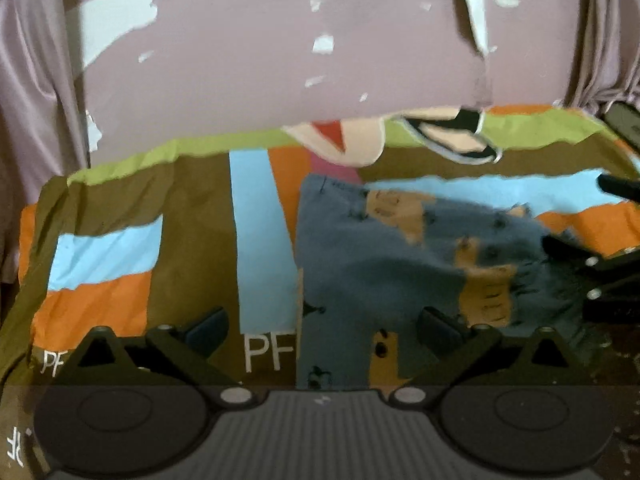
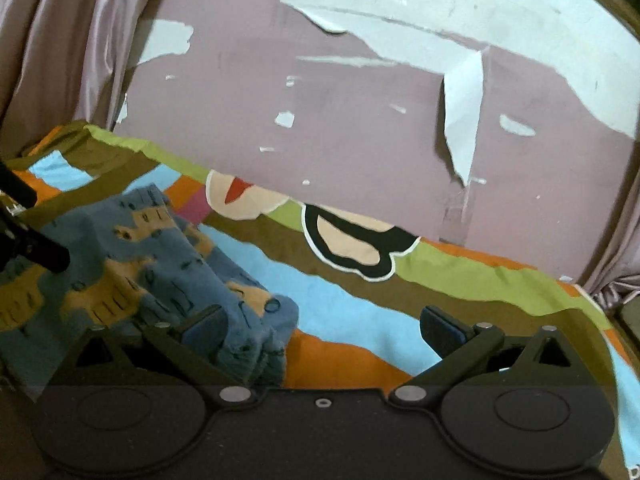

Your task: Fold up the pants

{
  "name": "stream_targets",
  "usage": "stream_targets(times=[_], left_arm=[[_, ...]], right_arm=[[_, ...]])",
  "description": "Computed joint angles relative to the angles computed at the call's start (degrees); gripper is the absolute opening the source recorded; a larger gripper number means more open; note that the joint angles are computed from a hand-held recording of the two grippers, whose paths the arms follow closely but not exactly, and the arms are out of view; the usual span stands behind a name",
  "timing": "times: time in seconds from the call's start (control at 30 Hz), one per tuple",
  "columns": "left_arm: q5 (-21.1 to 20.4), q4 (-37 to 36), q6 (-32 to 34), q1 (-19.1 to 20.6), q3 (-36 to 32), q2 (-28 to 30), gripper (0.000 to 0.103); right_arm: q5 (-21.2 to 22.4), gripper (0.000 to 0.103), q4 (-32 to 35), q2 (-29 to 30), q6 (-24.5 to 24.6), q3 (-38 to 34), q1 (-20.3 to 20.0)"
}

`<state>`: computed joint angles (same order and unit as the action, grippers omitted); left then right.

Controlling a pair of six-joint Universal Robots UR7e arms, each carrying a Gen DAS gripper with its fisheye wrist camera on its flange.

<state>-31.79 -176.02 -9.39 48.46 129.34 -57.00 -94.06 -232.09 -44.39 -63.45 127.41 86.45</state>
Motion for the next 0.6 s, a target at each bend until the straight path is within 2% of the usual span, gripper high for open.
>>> stream_targets(times=[0.13,0.27,0.4,0.53,0.6], left_arm=[[-1.8,0.2,-3.8,1.7,0.2,0.0,0.103],[-3.4,0.4,-6.8,2.4,1.3,-1.7,0.103],[-3.0,4.0,-11.2,1.7,2.2,-4.0,0.103],[-1.8,7.5,-16.6,0.3,3.4,-5.9,0.103],[-2.0,8.0,-18.2,-0.5,4.4,-6.5,0.103]], right_arm=[[1.2,0.102,4.2,-1.7,3.8,-0.2,-1.7],[2.1,0.102,6.7,-3.4,5.4,-0.1,-2.1],[3.5,0.102,7.5,-4.9,8.6,0.6,-2.3],[2.0,0.102,7.1,-5.2,8.4,1.6,-1.7],[3.0,0.102,7.6,-6.6,9.4,3.4,-1.7]])
